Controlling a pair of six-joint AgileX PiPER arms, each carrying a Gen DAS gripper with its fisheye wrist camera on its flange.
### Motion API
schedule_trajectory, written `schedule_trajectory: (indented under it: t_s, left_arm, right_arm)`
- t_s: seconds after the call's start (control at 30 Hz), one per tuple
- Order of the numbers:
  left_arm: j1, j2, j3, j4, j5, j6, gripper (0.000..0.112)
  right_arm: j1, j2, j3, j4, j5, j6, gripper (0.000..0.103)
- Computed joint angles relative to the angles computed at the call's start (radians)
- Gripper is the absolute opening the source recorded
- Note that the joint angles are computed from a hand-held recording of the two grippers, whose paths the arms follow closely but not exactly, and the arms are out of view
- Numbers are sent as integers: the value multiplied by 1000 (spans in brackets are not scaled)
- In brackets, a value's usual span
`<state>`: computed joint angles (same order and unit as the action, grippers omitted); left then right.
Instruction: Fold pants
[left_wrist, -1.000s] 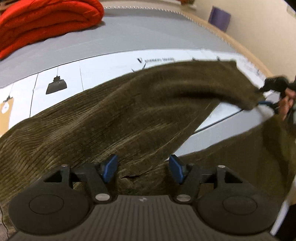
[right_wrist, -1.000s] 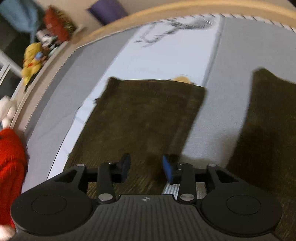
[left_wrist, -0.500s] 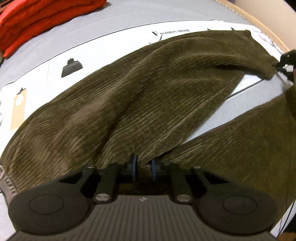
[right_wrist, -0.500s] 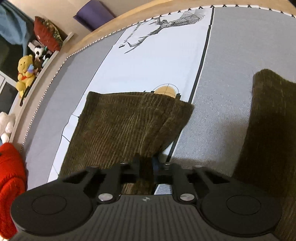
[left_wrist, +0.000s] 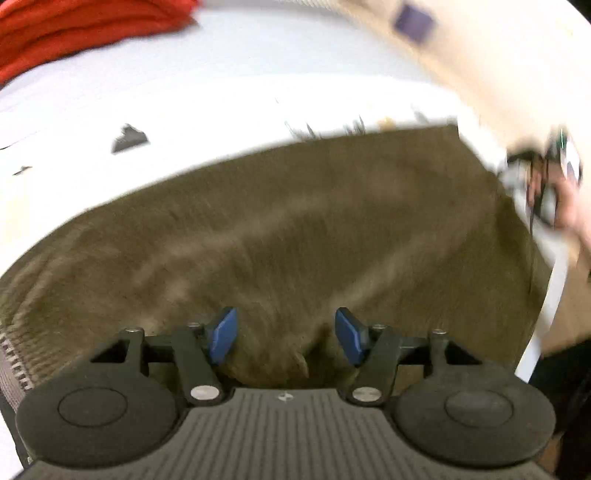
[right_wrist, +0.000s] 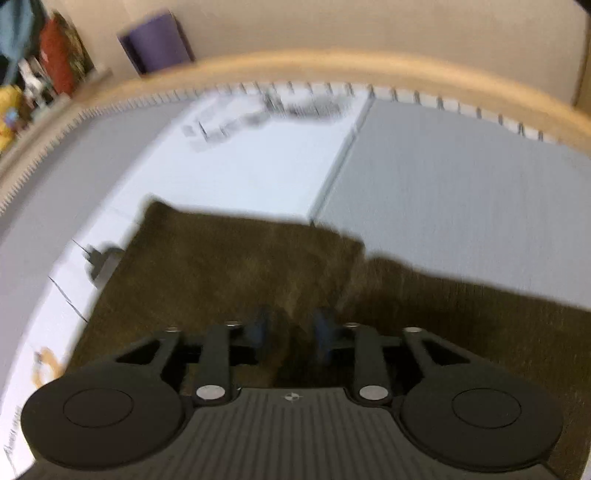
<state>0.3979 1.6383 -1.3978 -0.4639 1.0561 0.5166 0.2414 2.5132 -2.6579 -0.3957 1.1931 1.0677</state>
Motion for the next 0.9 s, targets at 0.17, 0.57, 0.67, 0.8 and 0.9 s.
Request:
schedule_trajectory:
  t_s: [0.17,0.57,0.67,0.8,0.9]
  left_arm:
    - [161,6,-48,108,-70,-141,64]
    - [345,109,-2,272,-218,-342,82]
    - [325,96,51,264,-264,-288,82]
    - [269,100,157,380,-394,-257,78]
    - [253,84,176,500,-426,-300,70]
  right_arm:
    - [26,-197,261,-4,-171,82,37]
    - [44,-568,711,219,-303,-317,52]
    - [33,-646,918,187,-250,-389,52]
    - [-34,-688,1053,233,-192,-419,52]
    - [-73,-692,1109,258,-205,-472,52]
